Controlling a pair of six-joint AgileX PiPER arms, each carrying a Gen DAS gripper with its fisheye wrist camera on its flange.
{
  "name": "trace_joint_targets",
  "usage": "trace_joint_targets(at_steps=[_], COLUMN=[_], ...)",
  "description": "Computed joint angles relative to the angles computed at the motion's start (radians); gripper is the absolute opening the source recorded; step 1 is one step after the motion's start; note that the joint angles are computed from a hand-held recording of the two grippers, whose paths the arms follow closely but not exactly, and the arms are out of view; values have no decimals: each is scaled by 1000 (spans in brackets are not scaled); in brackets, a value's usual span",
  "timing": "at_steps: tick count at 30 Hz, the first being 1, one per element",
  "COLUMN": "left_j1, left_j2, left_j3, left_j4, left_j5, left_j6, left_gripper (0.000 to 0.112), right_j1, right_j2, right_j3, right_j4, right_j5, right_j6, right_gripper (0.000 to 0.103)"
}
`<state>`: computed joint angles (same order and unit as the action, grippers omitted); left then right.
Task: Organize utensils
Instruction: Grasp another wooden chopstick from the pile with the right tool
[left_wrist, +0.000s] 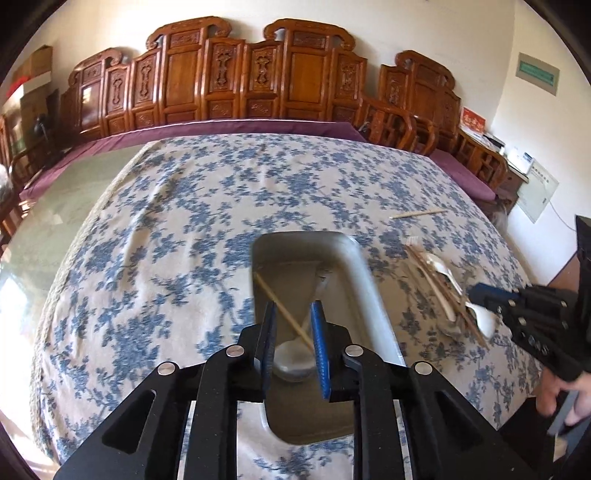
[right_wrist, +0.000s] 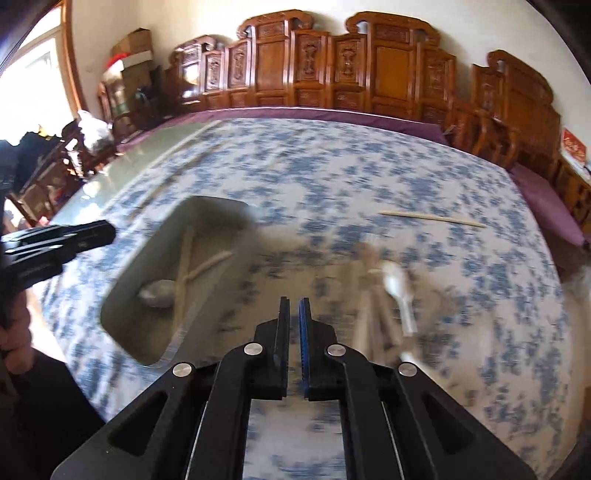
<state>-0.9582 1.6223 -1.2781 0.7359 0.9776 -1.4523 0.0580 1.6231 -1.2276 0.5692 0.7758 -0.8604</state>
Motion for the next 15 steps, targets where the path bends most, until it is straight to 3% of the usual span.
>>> trace_joint_targets(at_steps=[2, 11, 15], left_j1=[-4, -28, -50], left_j2=[20, 136, 218], left_j3=[-21, -150, -256], left_j4=[-4, -38, -49], left_j5=[-8, -24, 7], left_j6=[13, 72, 115], left_gripper=[22, 33, 43], right_j1=[-18, -102, -168], right_j2=[35, 102, 109], right_j3=[-21, -46, -59], right_j4=[-19, -55, -43], right_j5=[-4, -29, -12], right_j6=[1, -5, -34], right_gripper=[14, 14, 23])
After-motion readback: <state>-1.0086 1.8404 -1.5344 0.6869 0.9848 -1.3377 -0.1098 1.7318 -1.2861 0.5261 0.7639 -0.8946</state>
